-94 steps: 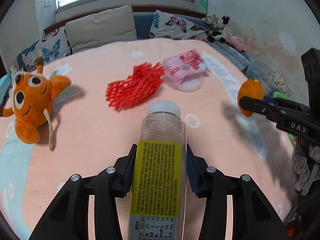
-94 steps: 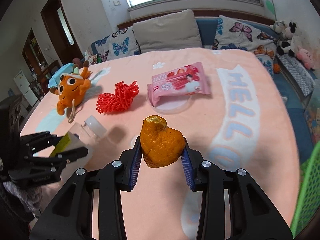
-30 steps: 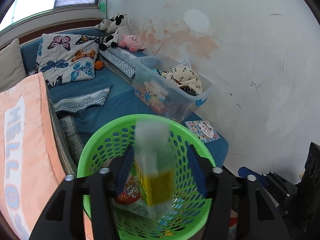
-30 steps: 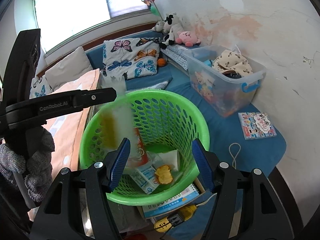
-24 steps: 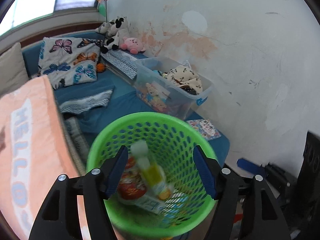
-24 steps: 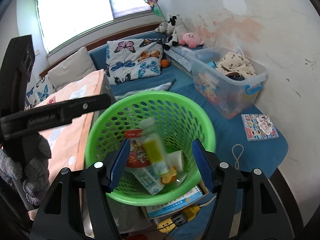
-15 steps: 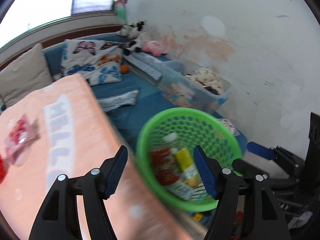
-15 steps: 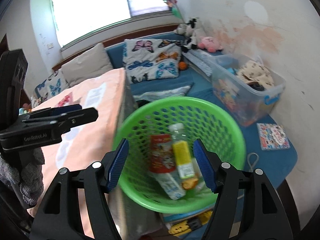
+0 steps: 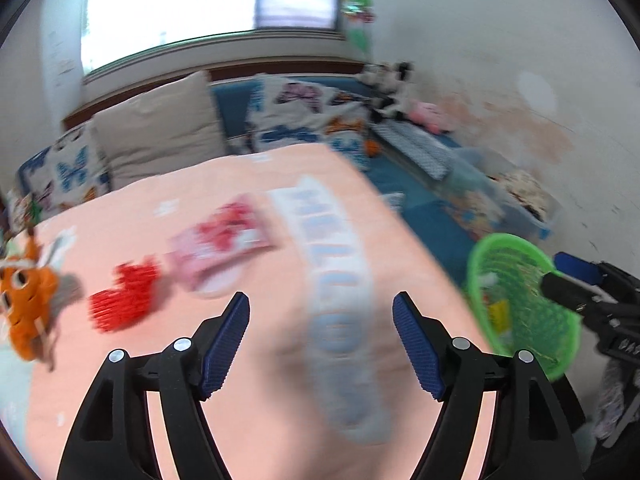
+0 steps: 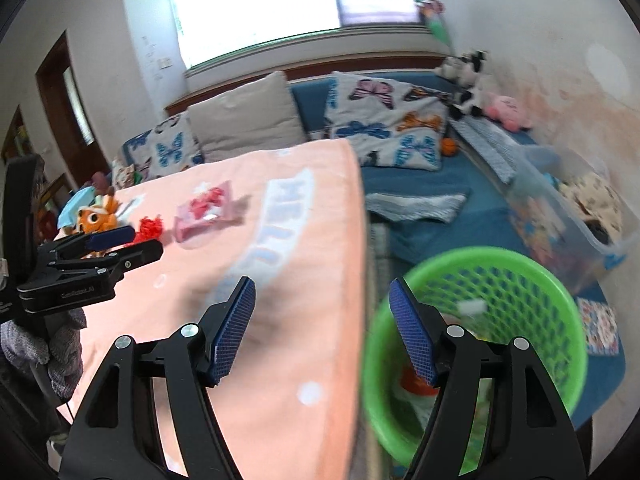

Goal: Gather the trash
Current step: 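Grasp the red mesh net with the left gripper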

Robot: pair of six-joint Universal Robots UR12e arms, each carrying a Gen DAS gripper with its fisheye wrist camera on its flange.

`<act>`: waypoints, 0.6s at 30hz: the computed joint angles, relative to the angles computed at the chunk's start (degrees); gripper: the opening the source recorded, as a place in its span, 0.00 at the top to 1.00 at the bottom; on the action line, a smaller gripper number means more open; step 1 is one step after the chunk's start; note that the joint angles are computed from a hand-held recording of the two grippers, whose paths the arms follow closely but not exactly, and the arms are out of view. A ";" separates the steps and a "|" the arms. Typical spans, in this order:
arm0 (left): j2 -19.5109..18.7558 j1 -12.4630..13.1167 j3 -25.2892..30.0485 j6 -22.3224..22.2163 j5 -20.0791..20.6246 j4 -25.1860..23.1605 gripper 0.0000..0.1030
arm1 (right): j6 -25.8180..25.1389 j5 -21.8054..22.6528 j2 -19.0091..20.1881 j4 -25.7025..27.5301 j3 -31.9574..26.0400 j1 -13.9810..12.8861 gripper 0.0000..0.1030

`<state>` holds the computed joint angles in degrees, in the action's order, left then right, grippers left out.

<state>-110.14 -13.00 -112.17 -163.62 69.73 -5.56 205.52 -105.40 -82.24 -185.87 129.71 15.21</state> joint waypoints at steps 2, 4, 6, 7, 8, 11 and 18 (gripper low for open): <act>-0.45 1.45 0.51 -1.04 2.15 0.56 0.30 | -0.64 1.37 1.38 0.59 -2.11 0.11 0.30; -0.97 2.53 1.01 -1.63 3.65 0.92 0.30 | -1.08 2.78 2.35 1.08 -3.58 -0.05 0.29; -1.82 3.59 1.79 -2.48 5.90 1.32 0.30 | -1.55 4.03 3.69 1.87 -5.54 -0.01 0.29; -2.18 3.93 2.23 -2.74 6.28 0.93 0.30 | -1.70 4.45 4.09 2.15 -6.13 -0.05 0.29; -2.82 4.45 2.90 -3.19 7.04 0.41 0.30 | -1.79 4.87 4.91 2.69 -7.25 -0.02 0.29; -4.33 5.39 4.31 -3.93 7.99 -0.53 0.30 | -2.06 6.41 6.45 3.73 -9.23 -0.12 0.29; -7.91 5.21 7.59 -3.92 9.41 -1.99 0.30 | -3.35 9.23 11.07 6.00 -14.71 -0.32 0.29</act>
<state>-118.04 -7.79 -104.58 -167.54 79.15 -7.55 202.17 -96.17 -71.17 -179.87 115.00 14.89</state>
